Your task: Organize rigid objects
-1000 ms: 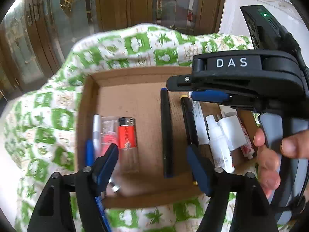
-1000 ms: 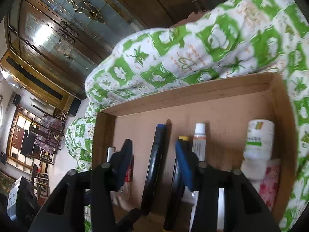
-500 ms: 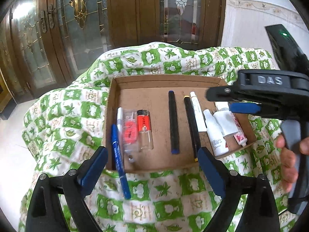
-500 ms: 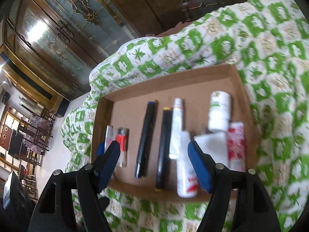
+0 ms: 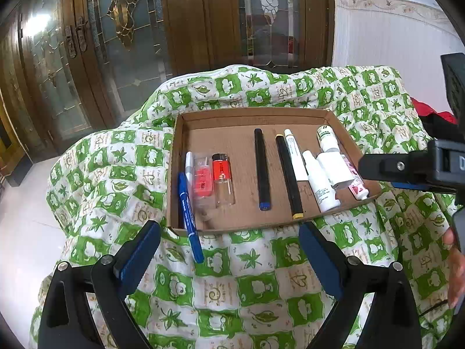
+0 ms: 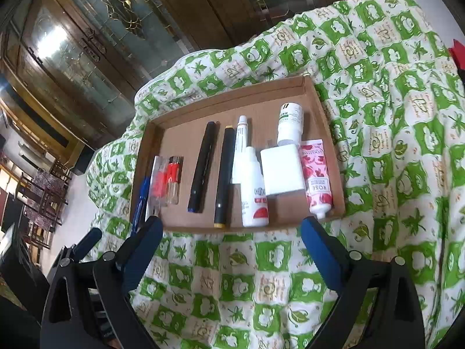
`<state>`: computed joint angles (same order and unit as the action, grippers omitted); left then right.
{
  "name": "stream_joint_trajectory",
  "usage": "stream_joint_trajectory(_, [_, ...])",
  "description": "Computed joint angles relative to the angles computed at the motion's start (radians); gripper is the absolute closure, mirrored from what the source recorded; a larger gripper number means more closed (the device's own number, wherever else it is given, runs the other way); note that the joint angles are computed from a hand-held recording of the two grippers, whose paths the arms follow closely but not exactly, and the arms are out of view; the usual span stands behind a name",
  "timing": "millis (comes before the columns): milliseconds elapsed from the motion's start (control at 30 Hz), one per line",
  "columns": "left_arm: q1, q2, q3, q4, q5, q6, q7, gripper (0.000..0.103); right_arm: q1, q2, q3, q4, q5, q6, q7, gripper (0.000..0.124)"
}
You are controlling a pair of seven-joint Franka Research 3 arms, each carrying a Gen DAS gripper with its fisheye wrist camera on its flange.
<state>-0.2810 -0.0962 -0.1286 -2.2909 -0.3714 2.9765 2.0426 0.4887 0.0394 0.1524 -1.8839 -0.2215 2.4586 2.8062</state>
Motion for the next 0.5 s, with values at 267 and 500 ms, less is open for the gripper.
stream_joint_trajectory(267, [-0.007,-0.02,0.006,-0.024,0.018,0.007,-0.026,0.005,0.014,-0.013,0.014,0.001,-0.058,-0.048,0.029,0.024])
stream_joint_trajectory(500, [-0.017,-0.035,0.015,-0.04,0.045,0.018,-0.053,0.005,0.018,-0.03,0.021,-0.009,-0.076,-0.077,0.058,0.021])
